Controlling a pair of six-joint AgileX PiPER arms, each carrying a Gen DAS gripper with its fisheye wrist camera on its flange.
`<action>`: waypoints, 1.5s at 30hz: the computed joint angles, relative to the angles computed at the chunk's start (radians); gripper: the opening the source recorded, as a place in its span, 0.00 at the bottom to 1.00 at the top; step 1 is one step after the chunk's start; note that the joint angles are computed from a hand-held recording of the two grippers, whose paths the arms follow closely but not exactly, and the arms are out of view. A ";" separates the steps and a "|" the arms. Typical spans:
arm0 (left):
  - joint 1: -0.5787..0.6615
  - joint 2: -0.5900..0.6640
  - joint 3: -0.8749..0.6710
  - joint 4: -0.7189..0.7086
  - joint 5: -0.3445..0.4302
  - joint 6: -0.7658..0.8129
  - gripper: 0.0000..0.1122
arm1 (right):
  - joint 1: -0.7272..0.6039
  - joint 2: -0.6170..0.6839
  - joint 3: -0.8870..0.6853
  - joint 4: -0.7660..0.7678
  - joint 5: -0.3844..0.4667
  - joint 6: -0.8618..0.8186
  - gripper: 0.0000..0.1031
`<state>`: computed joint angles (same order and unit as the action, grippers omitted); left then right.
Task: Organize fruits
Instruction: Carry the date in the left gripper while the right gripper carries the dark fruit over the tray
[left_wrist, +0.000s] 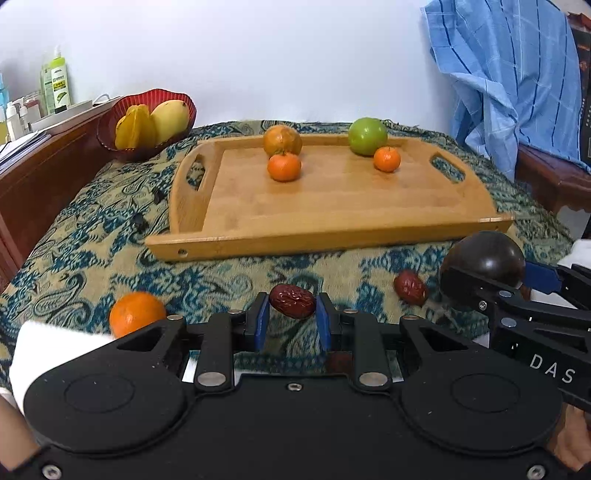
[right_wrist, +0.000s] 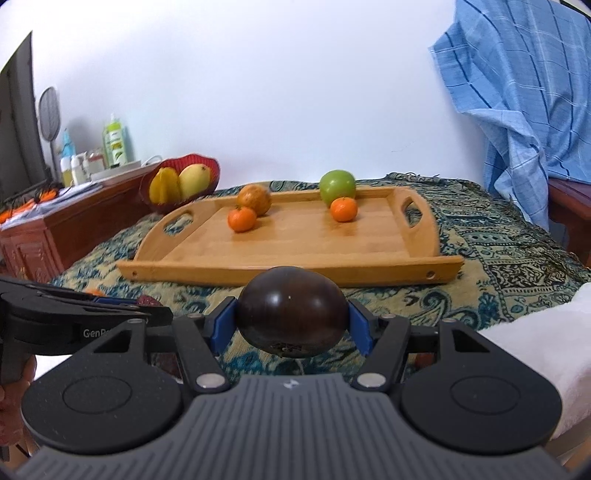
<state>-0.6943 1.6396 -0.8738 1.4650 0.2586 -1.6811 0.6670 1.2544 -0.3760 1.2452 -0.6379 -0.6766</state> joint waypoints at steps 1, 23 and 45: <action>0.002 0.004 -0.010 -0.011 0.000 0.009 0.23 | -0.012 0.001 -0.006 -0.004 0.002 0.003 0.64; 0.056 0.195 -0.413 -0.650 0.003 0.700 0.23 | -0.406 0.108 -0.261 -0.213 0.263 0.001 0.64; 0.114 0.461 -0.788 -1.069 0.120 1.082 0.23 | -0.615 0.385 -0.548 -0.140 0.509 -0.091 0.62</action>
